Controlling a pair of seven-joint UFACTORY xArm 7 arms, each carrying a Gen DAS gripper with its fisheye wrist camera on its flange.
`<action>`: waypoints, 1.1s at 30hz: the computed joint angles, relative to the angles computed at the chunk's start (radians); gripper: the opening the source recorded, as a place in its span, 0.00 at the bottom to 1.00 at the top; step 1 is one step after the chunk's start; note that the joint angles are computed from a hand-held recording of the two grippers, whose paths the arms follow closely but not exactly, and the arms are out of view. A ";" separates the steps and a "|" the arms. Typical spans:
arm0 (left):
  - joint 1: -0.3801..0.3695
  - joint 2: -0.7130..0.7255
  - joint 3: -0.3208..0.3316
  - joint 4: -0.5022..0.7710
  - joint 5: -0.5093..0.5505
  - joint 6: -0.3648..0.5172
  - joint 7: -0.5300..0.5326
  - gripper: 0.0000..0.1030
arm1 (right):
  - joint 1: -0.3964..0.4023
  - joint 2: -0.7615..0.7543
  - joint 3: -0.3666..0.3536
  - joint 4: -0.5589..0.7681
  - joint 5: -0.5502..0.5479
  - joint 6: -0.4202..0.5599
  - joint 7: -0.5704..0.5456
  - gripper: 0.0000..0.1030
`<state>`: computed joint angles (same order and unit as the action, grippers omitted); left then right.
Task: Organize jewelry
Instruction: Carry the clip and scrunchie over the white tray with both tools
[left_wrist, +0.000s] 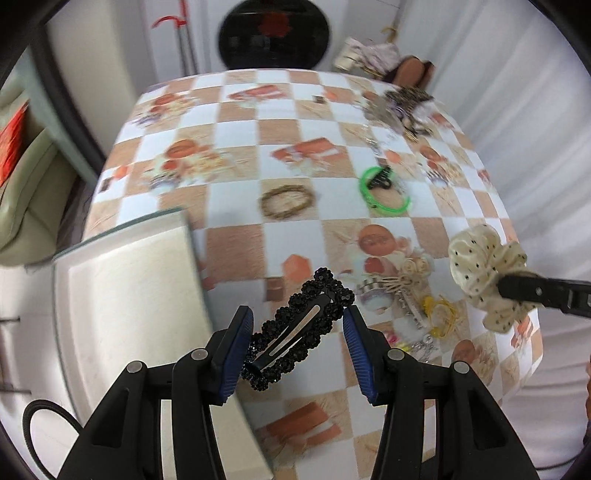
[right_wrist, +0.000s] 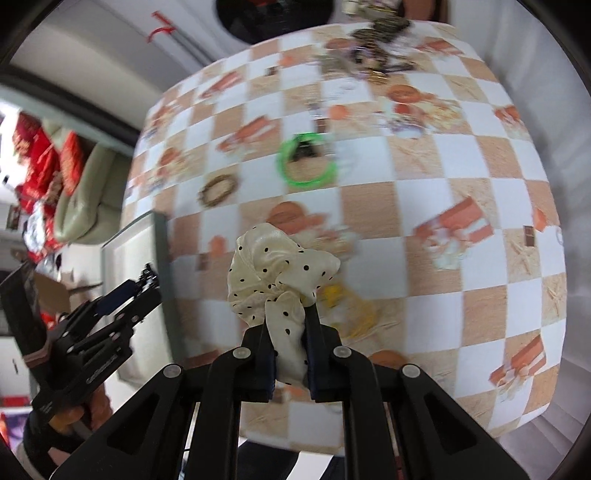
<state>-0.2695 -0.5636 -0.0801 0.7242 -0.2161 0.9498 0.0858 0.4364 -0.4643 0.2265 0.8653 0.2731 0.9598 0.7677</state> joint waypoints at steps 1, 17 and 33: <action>0.011 -0.019 0.006 -0.009 0.008 0.007 -0.006 0.54 | 0.009 0.017 0.004 0.022 0.006 -0.002 -0.007 0.13; 0.251 -0.122 0.106 -0.119 0.155 -0.013 -0.051 0.54 | 0.142 0.581 0.077 0.611 -0.088 -0.073 -0.130 0.13; 0.328 0.083 0.084 -0.178 0.242 -0.261 -0.107 0.54 | 0.258 1.054 0.018 0.998 -0.162 -0.049 -0.171 0.13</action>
<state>0.0583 -0.4810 0.0039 0.5467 0.0262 0.6893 -0.0209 0.6943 0.5894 0.2441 1.8629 0.1114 0.9109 0.5972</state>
